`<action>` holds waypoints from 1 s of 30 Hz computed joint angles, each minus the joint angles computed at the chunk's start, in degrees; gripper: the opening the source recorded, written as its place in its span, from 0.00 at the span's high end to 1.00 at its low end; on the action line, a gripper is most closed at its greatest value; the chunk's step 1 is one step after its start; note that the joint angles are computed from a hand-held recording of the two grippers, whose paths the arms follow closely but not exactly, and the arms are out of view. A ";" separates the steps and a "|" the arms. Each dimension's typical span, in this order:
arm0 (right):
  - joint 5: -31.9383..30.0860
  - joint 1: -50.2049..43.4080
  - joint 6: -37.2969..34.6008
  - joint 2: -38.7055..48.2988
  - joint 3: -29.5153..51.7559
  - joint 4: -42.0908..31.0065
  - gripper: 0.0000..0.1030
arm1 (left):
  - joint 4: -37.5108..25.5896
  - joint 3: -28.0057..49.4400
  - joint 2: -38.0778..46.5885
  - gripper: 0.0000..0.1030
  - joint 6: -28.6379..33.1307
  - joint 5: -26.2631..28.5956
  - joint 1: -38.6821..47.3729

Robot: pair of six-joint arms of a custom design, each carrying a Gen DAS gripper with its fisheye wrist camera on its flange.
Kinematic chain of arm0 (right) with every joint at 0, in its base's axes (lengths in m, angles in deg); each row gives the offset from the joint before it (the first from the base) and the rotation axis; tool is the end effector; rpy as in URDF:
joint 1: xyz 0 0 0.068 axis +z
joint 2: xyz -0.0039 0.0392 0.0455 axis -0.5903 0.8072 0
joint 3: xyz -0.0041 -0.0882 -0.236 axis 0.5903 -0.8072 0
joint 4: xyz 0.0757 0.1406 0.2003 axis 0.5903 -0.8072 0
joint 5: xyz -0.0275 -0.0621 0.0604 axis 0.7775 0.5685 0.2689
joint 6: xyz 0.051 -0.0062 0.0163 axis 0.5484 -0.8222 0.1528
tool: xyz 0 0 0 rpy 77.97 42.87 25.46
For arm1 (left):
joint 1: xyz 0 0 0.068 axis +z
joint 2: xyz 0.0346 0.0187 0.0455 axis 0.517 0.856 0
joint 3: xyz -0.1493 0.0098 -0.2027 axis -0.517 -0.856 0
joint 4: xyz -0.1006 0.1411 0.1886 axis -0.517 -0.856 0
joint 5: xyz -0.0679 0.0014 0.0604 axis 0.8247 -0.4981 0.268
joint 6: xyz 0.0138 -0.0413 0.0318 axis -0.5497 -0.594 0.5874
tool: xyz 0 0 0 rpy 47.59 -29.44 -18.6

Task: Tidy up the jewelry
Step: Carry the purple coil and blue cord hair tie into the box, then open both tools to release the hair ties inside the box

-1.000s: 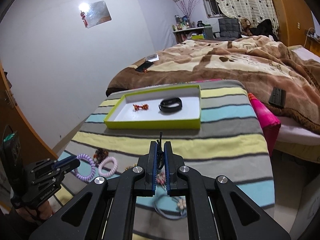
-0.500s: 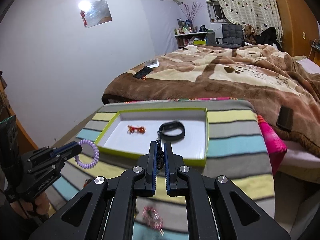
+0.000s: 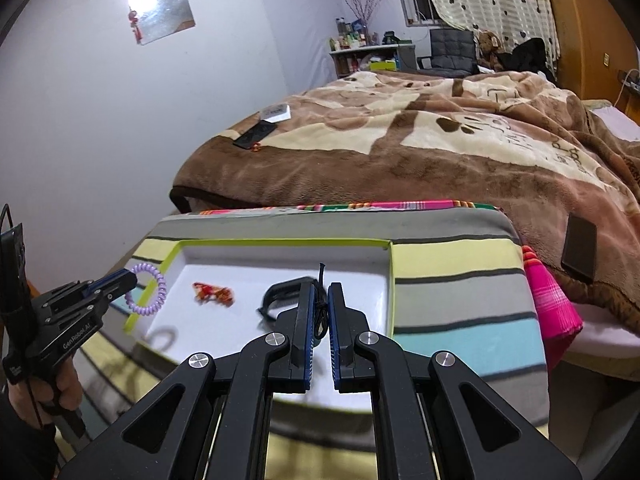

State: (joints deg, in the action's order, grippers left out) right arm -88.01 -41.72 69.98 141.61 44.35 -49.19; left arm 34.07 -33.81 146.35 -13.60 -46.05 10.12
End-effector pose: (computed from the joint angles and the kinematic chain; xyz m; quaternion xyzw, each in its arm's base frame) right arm 0.1795 -0.0129 0.0931 0.1025 0.9023 0.0752 0.4120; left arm 0.2412 -0.0969 0.0957 0.2226 0.8795 -0.1102 0.4060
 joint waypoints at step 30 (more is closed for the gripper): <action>1.13 -2.09 -1.83 27.69 10.31 12.03 0.80 | 2.46 9.59 14.75 0.73 -0.53 -1.56 0.40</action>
State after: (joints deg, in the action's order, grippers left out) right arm -86.87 -43.81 68.15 169.30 54.66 -37.16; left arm 36.53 -24.23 161.09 -14.13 -47.61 10.52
